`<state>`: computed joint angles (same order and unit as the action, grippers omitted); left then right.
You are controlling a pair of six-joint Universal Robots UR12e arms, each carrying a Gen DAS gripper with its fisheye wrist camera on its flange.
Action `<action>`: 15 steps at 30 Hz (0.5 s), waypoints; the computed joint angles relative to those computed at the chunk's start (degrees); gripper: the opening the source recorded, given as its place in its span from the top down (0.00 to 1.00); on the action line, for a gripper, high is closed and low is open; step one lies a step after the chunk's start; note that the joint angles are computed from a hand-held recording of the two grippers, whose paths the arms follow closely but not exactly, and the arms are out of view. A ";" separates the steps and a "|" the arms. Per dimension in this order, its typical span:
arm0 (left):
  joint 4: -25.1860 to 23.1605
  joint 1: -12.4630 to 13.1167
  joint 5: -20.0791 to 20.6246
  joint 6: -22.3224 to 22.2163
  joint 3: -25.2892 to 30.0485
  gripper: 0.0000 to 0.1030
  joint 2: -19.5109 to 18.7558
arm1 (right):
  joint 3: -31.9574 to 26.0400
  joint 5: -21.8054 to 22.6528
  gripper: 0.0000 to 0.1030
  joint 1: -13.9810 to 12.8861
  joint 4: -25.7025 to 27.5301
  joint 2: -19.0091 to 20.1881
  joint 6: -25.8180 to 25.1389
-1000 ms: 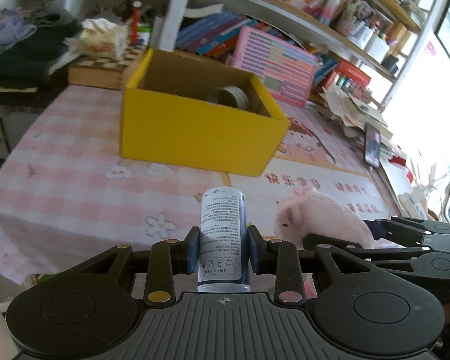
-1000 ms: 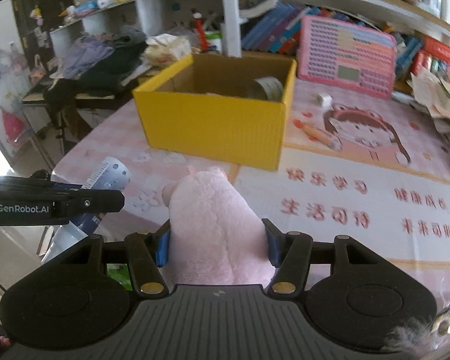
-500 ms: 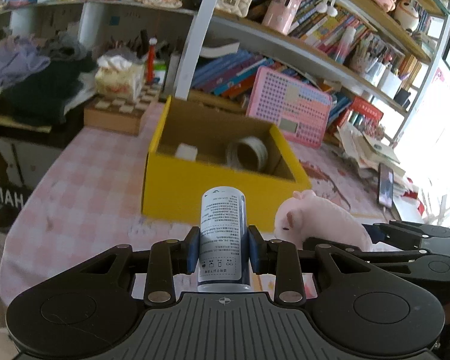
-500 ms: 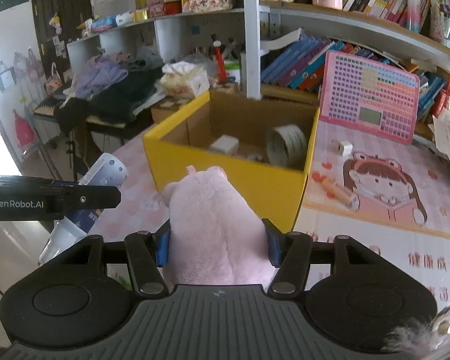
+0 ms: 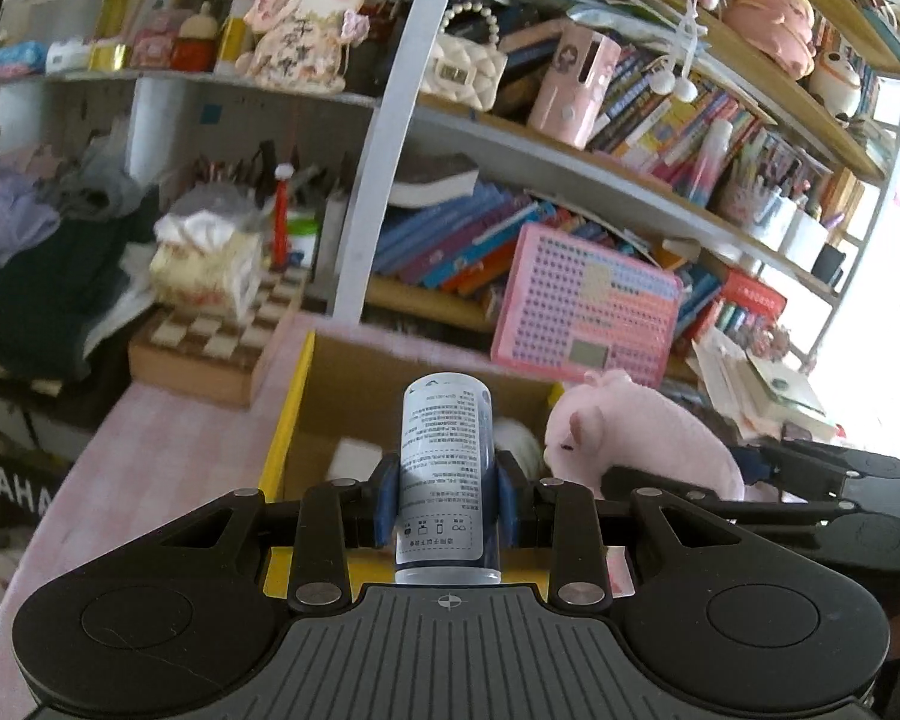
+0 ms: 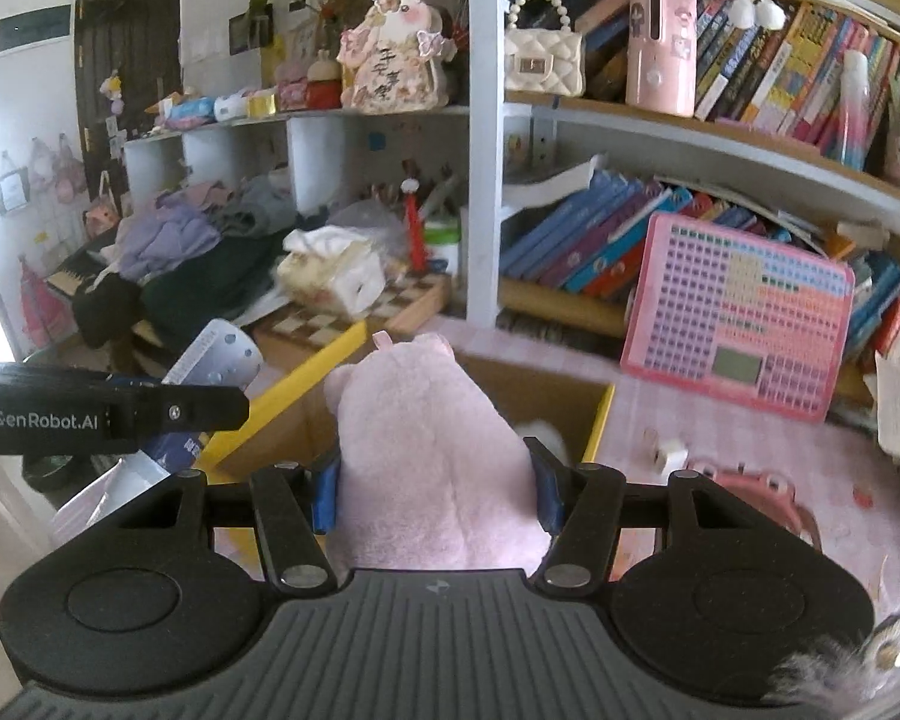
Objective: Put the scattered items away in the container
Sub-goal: 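Lower the spray bottle and plush pig into the yellow box with both tools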
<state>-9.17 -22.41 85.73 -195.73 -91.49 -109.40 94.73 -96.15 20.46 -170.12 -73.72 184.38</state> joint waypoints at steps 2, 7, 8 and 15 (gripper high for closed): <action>-0.48 -0.24 1.06 0.95 2.13 0.70 -1.38 | -1.28 0.51 0.46 -0.62 -0.14 1.04 -0.95; -3.39 -0.57 2.69 2.42 6.80 0.70 -4.48 | -4.65 1.61 0.46 -1.99 0.96 3.92 -3.46; -4.24 -0.62 3.08 2.58 7.63 0.70 -5.08 | -5.32 1.85 0.46 -2.22 1.59 4.46 -3.78; -11.08 -0.86 5.37 2.64 11.90 0.70 -8.37 | -10.91 2.66 0.45 -3.79 7.67 8.93 -5.89</action>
